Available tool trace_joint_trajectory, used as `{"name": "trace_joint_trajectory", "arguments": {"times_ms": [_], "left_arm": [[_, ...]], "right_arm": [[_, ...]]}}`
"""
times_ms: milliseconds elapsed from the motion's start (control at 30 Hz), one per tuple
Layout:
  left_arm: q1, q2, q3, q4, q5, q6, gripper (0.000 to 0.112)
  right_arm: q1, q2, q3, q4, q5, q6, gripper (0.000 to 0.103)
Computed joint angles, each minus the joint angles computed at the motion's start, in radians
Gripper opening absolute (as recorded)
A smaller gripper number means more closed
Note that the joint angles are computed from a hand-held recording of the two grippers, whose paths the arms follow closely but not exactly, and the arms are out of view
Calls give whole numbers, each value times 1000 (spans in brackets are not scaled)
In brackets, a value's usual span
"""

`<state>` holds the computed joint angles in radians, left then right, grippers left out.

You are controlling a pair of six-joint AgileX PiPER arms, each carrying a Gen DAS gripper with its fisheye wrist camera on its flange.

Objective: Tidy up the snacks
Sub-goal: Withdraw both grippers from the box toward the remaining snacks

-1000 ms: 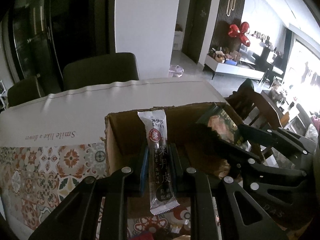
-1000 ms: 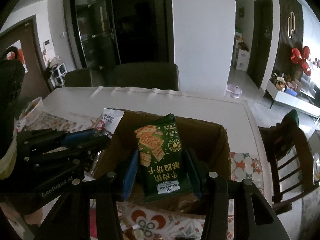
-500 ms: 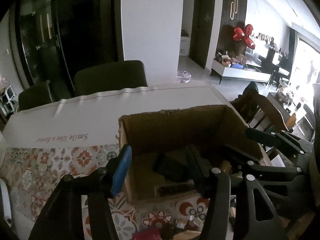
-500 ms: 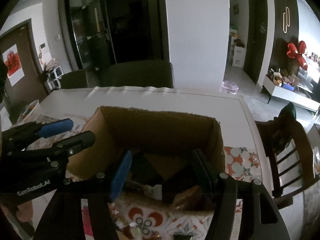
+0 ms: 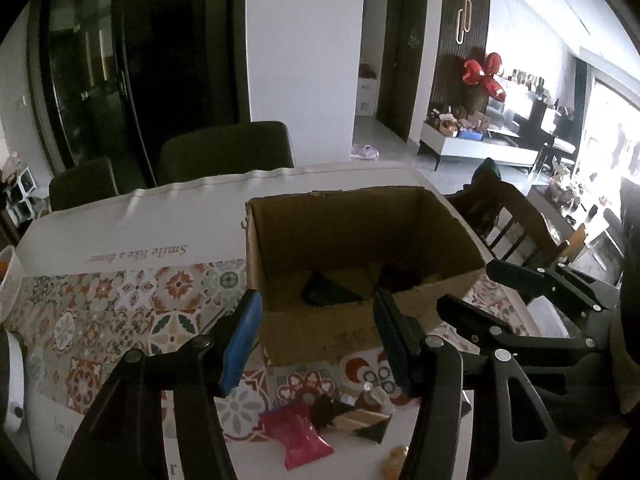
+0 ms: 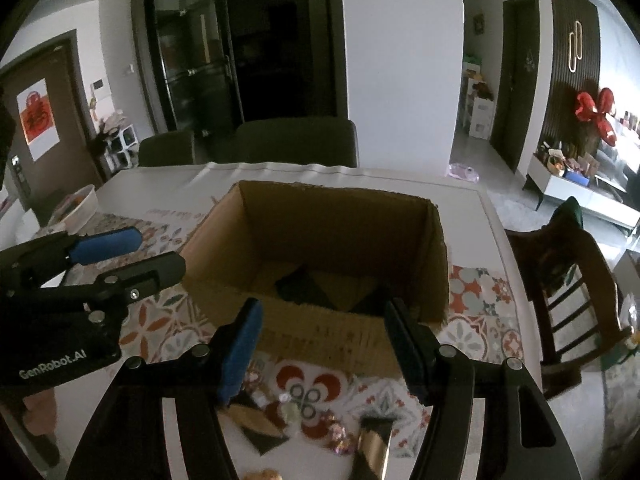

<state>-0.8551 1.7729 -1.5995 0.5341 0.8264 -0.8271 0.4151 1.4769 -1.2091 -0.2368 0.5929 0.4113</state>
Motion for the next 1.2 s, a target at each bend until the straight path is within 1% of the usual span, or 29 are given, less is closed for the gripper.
{"name": "trace_joint_trajectory", "arguments": {"times_ms": [300,467,600,700,800,1000,1100,1200], "left_arm": [[-109,-99,142,110,14,-141,60],[-177,-128,208,168,20,-227,61],[-223,-148,273,194,0,-284,61],[-261,-153,314,225,-6,-344,61],[-291,-152,349,227,-25,-374,61],[-340,-134,414,284,-49,-478,61],[-340,-128,451,293,-81,-526,61],[-341,-117,493,326,-102,-602,61]], "right_arm": [[49,-141,146,-93,-3,131,64],[74,-219,229,-162,-1,217,64],[94,-282,302,-208,4,287,64],[111,-327,367,-280,8,375,64],[119,-367,430,-308,1,428,64],[137,-405,520,-353,-7,501,64],[155,-404,559,-401,-8,556,64],[156,-390,592,-431,-29,600,64]]}}
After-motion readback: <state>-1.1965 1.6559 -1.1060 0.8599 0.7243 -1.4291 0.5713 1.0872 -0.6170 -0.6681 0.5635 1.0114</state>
